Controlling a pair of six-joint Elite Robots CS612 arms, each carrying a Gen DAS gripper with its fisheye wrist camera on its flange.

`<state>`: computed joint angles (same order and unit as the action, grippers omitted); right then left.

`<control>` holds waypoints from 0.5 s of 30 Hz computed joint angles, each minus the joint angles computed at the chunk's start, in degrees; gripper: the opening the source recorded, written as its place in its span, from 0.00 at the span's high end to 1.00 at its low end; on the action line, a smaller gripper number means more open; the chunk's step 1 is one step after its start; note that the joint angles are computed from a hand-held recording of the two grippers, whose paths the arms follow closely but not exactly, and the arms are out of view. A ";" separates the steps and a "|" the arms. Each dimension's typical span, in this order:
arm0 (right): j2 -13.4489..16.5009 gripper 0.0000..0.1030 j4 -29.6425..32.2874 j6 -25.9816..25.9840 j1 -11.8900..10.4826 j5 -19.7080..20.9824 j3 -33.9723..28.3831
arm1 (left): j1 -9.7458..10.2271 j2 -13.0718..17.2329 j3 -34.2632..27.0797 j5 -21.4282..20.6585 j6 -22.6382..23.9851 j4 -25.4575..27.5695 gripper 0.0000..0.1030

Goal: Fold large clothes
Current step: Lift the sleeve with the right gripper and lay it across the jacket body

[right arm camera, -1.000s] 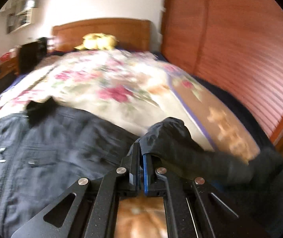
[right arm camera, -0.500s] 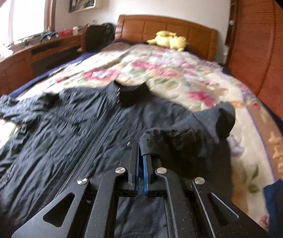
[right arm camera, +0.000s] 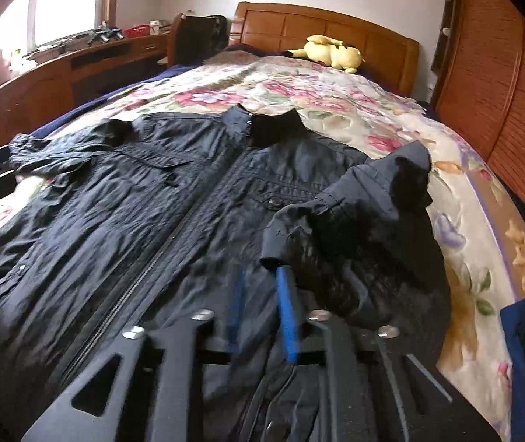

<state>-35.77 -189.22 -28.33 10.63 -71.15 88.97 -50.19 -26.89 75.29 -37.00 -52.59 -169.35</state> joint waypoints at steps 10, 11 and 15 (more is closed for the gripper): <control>1.49 0.31 -6.85 8.07 -4.27 -0.65 -1.52 | -0.08 0.11 0.22 0.00 0.84 -1.08 0.00; 1.94 0.31 -6.30 8.74 -4.56 -1.44 -2.35 | -0.11 0.14 0.17 -0.01 1.00 -1.21 0.00; 4.50 0.31 -1.39 9.82 -5.07 -5.82 -7.19 | -0.09 0.43 -0.42 -0.58 1.89 -1.78 0.00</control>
